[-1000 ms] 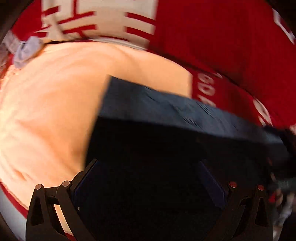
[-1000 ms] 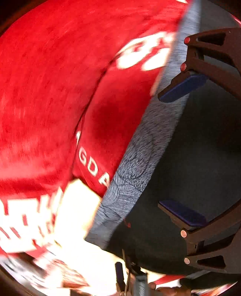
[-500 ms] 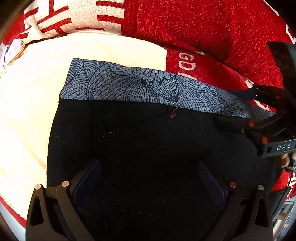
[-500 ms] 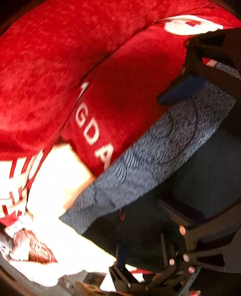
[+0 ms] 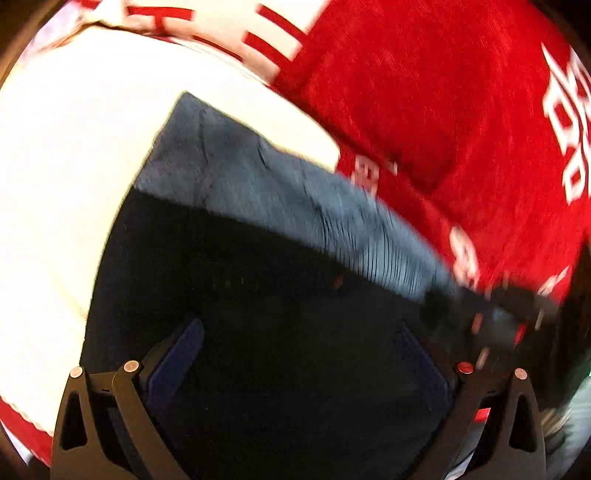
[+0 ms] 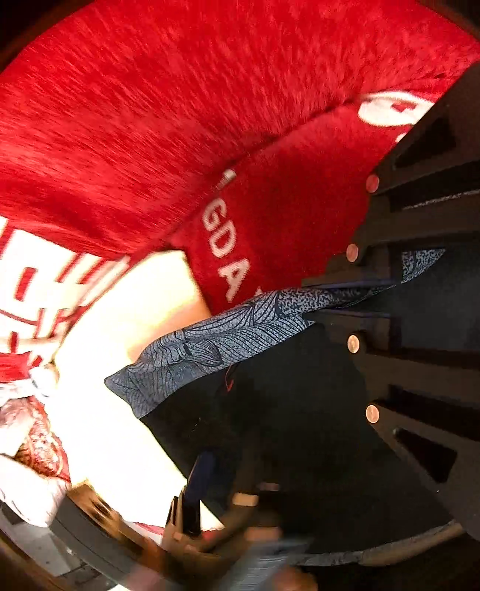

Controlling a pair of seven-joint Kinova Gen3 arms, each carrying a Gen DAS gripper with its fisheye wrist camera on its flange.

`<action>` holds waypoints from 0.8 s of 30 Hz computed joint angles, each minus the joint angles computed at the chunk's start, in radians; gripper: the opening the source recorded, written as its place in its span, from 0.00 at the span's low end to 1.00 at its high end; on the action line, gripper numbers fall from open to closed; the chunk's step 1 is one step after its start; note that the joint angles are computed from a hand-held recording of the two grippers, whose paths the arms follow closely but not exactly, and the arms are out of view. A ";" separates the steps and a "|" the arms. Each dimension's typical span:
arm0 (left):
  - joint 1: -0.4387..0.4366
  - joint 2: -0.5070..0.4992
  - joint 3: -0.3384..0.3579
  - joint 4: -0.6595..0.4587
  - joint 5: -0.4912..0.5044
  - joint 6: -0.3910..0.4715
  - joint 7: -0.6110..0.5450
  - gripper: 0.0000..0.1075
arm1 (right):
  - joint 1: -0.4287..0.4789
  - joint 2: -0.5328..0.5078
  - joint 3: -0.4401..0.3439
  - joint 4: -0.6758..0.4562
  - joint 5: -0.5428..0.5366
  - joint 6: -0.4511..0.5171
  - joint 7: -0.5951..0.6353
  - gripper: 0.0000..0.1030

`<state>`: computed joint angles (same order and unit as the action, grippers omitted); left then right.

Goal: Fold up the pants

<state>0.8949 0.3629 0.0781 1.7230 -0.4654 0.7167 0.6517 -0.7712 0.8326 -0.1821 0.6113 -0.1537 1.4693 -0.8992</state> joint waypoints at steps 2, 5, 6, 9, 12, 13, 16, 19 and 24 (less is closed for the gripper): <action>-0.031 -0.001 0.021 -0.044 0.028 0.051 -0.025 0.96 | 0.012 -0.057 -0.016 0.093 0.011 -0.062 0.001 0.10; -0.094 0.008 0.063 -0.109 0.070 0.096 -0.072 0.96 | 0.058 -0.132 -0.122 0.232 0.105 -0.170 -0.031 0.09; -0.110 0.014 0.071 -0.132 0.071 0.119 -0.070 0.96 | 0.076 -0.154 -0.158 0.278 0.135 -0.209 -0.048 0.09; -0.128 0.068 0.049 -0.249 0.163 0.241 -0.155 0.96 | 0.099 -0.226 -0.205 0.414 0.188 -0.331 -0.090 0.09; -0.166 0.143 0.047 -0.351 0.250 0.334 -0.267 0.96 | 0.104 -0.259 -0.205 0.487 0.188 -0.399 -0.080 0.07; -0.171 0.162 0.046 -0.360 0.271 0.339 -0.294 0.96 | 0.104 -0.265 -0.208 0.500 0.196 -0.407 -0.083 0.07; -0.174 0.166 0.051 -0.320 0.282 0.259 -0.282 0.43 | 0.099 -0.279 -0.207 0.533 0.216 -0.431 -0.082 0.06; -0.153 0.143 0.047 -0.267 0.237 0.174 -0.233 0.19 | 0.102 -0.266 -0.209 0.526 0.215 -0.427 -0.097 0.06; -0.086 0.158 -0.040 -0.315 0.277 0.219 -0.293 0.15 | 0.101 -0.227 -0.207 0.465 0.214 -0.365 -0.111 0.15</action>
